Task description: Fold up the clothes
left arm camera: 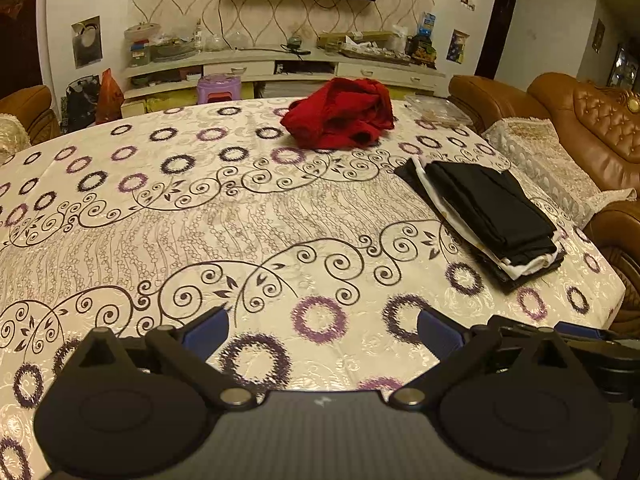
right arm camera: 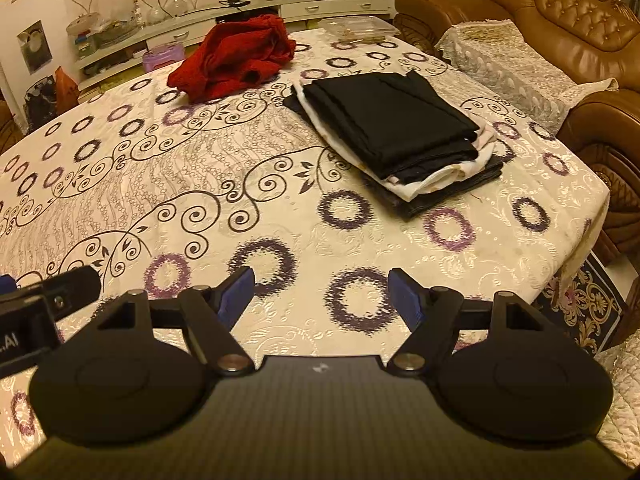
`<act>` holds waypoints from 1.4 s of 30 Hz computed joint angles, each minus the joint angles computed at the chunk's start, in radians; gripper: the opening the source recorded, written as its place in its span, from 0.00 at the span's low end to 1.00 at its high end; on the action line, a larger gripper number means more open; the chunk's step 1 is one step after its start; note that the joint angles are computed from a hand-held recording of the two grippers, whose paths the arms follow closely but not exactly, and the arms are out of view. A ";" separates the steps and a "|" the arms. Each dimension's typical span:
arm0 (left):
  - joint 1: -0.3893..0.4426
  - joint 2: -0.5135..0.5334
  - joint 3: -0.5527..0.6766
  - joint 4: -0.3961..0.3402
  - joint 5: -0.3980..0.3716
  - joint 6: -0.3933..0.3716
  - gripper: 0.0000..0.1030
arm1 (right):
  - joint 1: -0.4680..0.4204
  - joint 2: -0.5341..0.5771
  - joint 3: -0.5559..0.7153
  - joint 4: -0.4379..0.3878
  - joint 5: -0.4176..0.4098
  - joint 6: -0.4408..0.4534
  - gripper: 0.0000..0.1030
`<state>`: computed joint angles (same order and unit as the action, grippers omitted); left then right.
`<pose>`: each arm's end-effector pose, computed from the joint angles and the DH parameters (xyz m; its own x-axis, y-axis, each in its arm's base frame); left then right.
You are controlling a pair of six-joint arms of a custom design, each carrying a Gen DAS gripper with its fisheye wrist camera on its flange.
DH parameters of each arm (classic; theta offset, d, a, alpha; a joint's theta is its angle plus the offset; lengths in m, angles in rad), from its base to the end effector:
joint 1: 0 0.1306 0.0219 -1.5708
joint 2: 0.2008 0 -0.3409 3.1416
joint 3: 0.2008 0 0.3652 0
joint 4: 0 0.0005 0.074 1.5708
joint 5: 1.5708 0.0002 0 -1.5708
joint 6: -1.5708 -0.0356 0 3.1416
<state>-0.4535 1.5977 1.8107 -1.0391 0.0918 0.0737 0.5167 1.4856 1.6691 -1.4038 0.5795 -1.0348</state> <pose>0.4746 -0.2355 0.4593 -0.6954 0.2574 -0.6709 0.4421 0.8893 -0.1171 0.4061 0.2078 0.4383 -0.6319 0.4684 -0.6175 0.5745 0.8179 0.0325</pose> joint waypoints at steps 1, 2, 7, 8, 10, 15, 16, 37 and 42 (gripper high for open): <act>0.004 0.001 0.001 -0.001 0.003 0.002 1.00 | 0.000 0.005 0.003 0.001 -0.002 0.003 0.79; 0.008 0.002 0.001 -0.001 0.007 0.004 1.00 | 0.001 0.010 0.008 0.002 -0.003 0.006 0.79; 0.030 0.007 -0.003 0.011 0.011 0.009 1.00 | 0.001 0.038 0.033 0.015 -0.009 0.026 0.79; 0.035 0.010 -0.002 0.011 0.011 0.010 1.00 | 0.001 0.044 0.038 0.019 -0.010 0.032 0.79; 0.045 0.019 0.003 0.012 0.012 0.012 1.00 | -0.001 0.058 0.051 0.028 -0.010 0.046 0.79; 0.071 0.037 0.011 0.023 0.004 0.012 1.00 | -0.007 0.085 0.069 0.077 -0.029 0.094 0.79; 0.077 0.042 0.015 0.026 0.000 0.012 1.00 | -0.009 0.090 0.072 0.089 -0.036 0.105 0.79; 0.128 0.167 0.169 0.045 -0.091 -0.006 1.00 | -0.043 0.201 0.184 0.290 -0.020 0.277 0.79; 0.124 0.188 0.194 0.037 -0.091 -0.006 1.00 | -0.048 0.234 0.230 0.289 -0.015 0.327 0.79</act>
<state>-0.3293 1.7857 2.0044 -1.0018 0.0008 0.0678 0.4684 1.7194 1.8988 -1.1149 0.5642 -0.7078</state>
